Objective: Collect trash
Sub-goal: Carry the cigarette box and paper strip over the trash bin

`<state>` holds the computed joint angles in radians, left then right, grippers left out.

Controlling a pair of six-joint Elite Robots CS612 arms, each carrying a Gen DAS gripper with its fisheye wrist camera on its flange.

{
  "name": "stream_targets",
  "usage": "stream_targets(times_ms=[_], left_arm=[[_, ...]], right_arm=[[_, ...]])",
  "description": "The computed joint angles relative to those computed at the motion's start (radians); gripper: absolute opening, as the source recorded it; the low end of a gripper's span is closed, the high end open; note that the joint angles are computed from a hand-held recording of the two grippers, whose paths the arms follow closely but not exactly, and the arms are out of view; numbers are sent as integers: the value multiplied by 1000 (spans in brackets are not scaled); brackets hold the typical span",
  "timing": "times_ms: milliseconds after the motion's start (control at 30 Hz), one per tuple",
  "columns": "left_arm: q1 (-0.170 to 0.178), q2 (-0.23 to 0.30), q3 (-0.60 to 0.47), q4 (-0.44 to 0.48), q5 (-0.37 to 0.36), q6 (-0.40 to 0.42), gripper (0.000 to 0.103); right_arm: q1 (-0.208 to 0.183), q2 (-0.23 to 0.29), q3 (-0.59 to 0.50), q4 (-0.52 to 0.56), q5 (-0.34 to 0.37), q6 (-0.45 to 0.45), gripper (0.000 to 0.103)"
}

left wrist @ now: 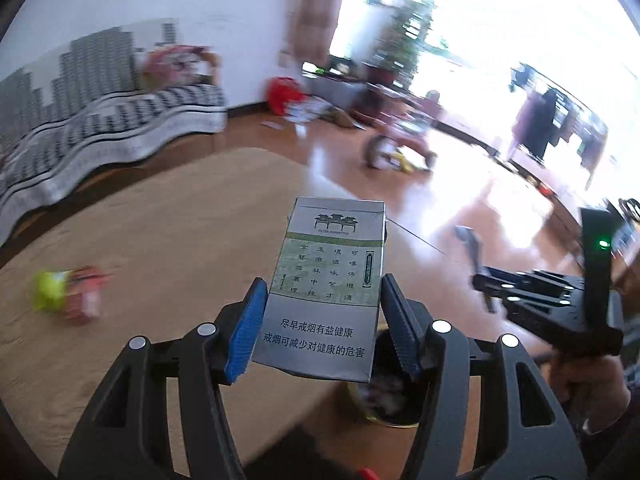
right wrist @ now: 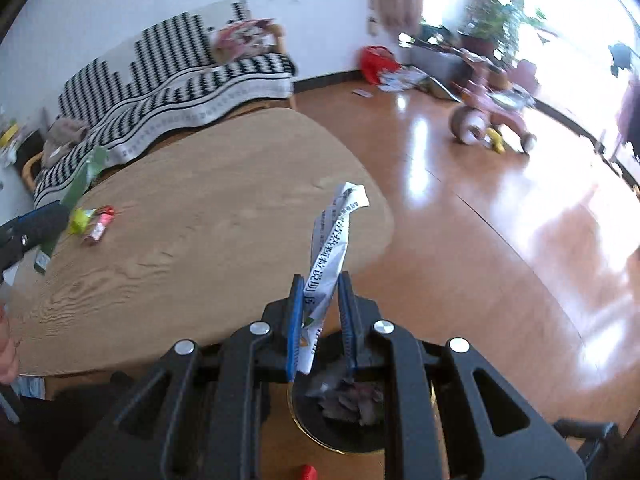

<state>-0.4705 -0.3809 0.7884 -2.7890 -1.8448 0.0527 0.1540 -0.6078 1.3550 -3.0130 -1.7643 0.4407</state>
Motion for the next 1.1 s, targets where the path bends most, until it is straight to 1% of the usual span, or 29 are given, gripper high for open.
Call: stream_targets(times_ms=[67, 200, 333, 467, 500, 600, 667, 733, 867, 1100], left_arm=[[-31, 0, 10, 25, -8, 37, 57], [-67, 17, 7, 101, -27, 74, 57], [-91, 49, -14, 170, -16, 95, 57], [-90, 88, -46, 230, -39, 92, 57], [-89, 102, -62, 264, -38, 97, 57], [-92, 113, -77, 319, -2, 119, 57], [-94, 111, -70, 309, 10, 150, 57], [-94, 110, -66, 301, 12, 162, 57], [-94, 117, -81, 311, 7, 153, 57], [-95, 103, -52, 284, 0, 123, 57]], right_arm=[[-10, -10, 39, -22, 2, 24, 18], [-29, -19, 107, -60, 23, 88, 18], [-37, -13, 137, -67, 48, 125, 18], [-38, 0, 148, -61, 74, 153, 18], [-39, 5, 146, -56, 83, 158, 18], [-39, 20, 141, -34, 104, 166, 18], [-41, 28, 137, -26, 117, 174, 18], [-42, 35, 137, -25, 127, 184, 18], [-43, 43, 130, -16, 144, 200, 18], [-47, 45, 128, -16, 147, 192, 18]])
